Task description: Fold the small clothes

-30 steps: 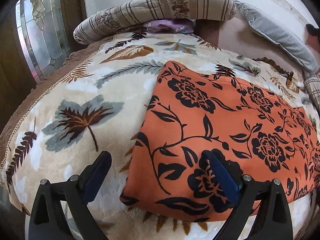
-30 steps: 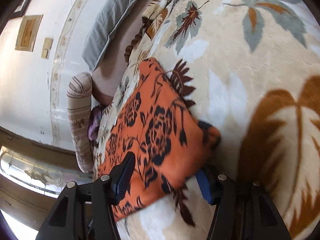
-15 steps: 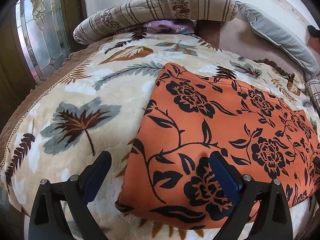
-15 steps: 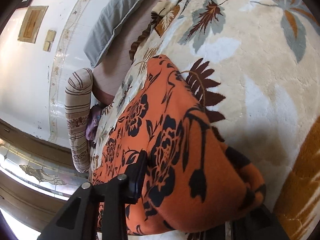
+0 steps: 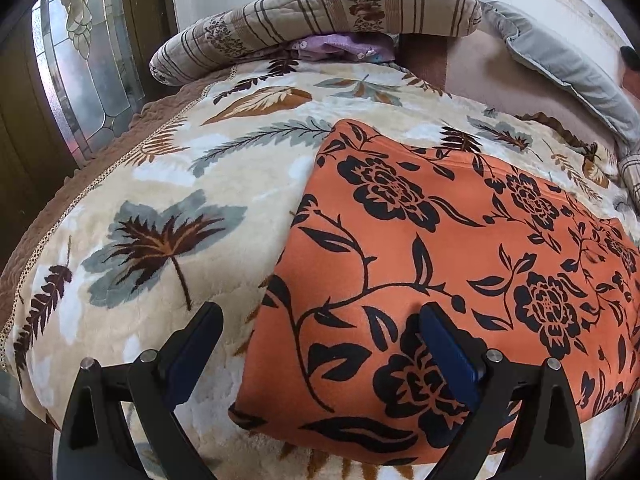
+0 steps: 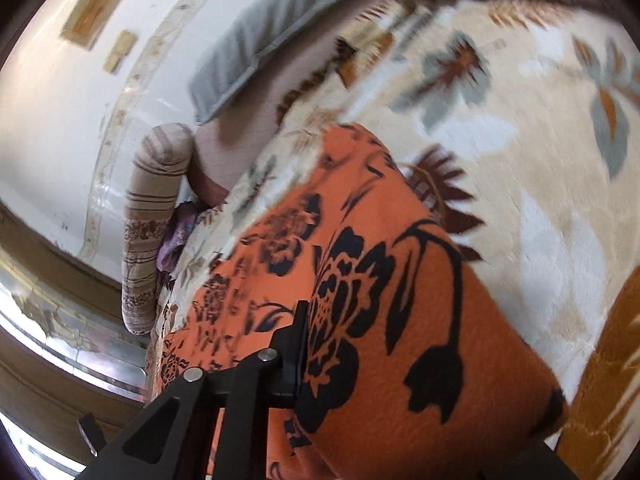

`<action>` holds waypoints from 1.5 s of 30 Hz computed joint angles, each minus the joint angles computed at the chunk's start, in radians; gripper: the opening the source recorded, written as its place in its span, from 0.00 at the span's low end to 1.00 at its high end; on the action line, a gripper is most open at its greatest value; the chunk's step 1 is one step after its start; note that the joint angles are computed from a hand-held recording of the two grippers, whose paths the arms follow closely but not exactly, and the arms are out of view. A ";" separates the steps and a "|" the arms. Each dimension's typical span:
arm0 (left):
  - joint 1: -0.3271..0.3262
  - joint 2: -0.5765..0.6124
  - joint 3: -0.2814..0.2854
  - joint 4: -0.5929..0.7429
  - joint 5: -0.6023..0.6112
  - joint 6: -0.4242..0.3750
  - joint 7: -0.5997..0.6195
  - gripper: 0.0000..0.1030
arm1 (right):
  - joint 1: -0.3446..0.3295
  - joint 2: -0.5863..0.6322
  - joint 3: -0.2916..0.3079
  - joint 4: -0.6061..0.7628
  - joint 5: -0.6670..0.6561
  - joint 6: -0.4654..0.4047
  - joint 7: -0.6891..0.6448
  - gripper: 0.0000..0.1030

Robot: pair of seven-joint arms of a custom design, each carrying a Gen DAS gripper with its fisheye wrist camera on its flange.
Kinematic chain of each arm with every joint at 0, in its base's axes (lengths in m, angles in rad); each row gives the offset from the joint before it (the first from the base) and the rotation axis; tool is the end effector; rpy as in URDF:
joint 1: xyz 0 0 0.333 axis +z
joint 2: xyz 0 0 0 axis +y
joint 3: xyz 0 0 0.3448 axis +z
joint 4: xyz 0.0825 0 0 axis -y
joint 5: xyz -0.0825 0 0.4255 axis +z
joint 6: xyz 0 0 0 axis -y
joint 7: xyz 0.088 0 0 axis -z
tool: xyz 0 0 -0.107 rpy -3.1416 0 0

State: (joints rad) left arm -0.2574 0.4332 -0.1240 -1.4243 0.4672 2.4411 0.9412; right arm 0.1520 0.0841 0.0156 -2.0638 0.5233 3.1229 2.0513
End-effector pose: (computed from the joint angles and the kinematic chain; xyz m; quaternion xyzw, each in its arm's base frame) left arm 0.7340 -0.2728 0.5315 -0.6694 0.6649 -0.2251 0.2430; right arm 0.6426 0.0649 0.5097 -0.3188 0.8233 -0.0886 0.4611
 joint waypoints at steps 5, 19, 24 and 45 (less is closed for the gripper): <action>0.005 -0.009 0.001 -0.009 -0.008 0.010 -0.013 0.95 | 0.024 -0.012 0.002 0.035 -0.062 0.021 -0.013 0.17; 0.029 -0.070 0.030 -0.054 0.036 0.052 -0.112 0.95 | 0.113 0.100 -0.015 0.308 -0.277 -0.145 0.018 0.17; 0.053 -0.092 0.054 -0.061 0.074 0.050 -0.204 0.95 | 0.147 0.214 0.010 0.502 -0.331 -0.295 -0.020 0.17; 0.100 -0.131 0.047 -0.119 0.173 0.138 -0.291 0.95 | -0.070 0.228 0.308 0.490 0.573 -0.348 -0.792 0.66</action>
State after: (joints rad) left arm -0.1574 0.3024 -0.0766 -1.5431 0.6402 2.5795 0.6504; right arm 0.0821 0.3125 0.3234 -1.5740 1.0964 2.7753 1.2595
